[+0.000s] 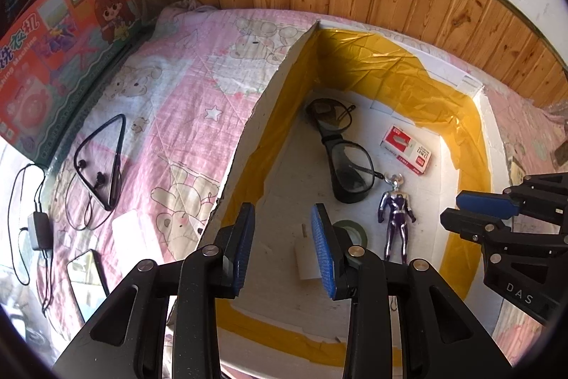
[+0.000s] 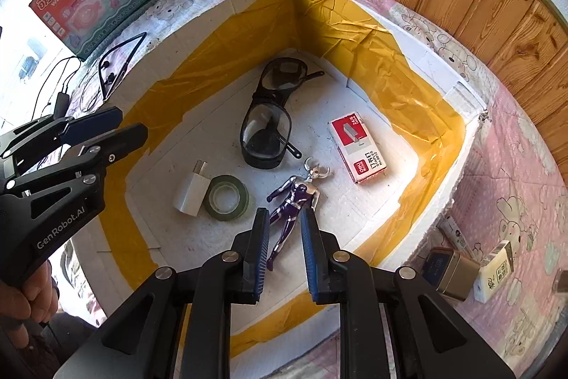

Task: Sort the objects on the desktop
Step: 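Open the left tool to drop the charger while the right tool releases the figurine, then withdraw both open tools from the box toward the remaining items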

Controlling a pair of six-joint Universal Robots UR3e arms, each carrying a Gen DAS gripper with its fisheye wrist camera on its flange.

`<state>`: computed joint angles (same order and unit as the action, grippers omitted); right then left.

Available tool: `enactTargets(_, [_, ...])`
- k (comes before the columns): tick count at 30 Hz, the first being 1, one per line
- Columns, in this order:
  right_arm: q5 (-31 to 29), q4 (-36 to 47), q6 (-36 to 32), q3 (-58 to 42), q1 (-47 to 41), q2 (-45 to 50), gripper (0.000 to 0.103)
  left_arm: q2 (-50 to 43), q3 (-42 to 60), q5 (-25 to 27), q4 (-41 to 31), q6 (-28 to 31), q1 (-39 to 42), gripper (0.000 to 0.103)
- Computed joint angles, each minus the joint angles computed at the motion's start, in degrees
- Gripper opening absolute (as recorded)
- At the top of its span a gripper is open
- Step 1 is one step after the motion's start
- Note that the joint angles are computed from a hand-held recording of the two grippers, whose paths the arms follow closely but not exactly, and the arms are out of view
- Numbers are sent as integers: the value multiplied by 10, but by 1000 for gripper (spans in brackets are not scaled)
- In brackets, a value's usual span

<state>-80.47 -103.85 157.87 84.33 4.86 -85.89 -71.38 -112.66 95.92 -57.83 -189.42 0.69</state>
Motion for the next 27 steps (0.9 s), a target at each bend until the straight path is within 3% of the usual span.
enactTargets(10, [20,-10,-50,81,-2,-128,28,43,20,21,-38,-24,-33,35])
enactTargets(16, [93,18,-89,129,-62,-238,37,46,36,41,-45,-41,-76,35])
enactTargets(27, [211,129,-222,214,-214,-438,37,50,65,79,-60,-98,-165,35])
